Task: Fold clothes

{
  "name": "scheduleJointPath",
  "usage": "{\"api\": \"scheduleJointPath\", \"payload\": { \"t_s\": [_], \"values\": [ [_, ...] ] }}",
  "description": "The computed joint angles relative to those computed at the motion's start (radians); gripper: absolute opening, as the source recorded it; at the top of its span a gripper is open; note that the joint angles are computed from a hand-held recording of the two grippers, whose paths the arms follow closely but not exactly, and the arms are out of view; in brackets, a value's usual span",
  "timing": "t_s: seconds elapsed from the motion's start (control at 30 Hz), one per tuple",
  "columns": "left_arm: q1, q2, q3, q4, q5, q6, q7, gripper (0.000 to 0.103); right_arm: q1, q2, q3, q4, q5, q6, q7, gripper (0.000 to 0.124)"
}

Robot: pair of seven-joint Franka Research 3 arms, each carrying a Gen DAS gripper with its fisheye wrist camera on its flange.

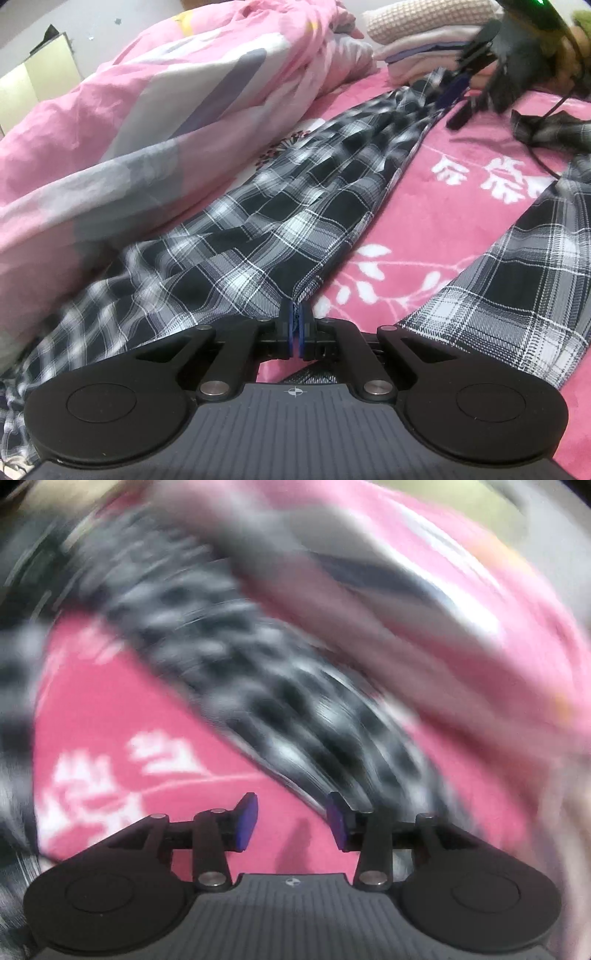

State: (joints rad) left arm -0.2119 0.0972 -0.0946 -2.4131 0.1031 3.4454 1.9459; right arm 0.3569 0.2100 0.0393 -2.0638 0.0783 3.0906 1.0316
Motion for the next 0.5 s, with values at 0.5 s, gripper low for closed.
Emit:
{"api": "scheduleJointPath", "payload": {
  "t_s": [0.5],
  "values": [
    [-0.115,0.013,0.04,0.003,-0.296,0.036,0.124,0.001,-0.303,0.1,0.137,0.179,1.379,-0.088,0.081,0.02]
  ]
}}
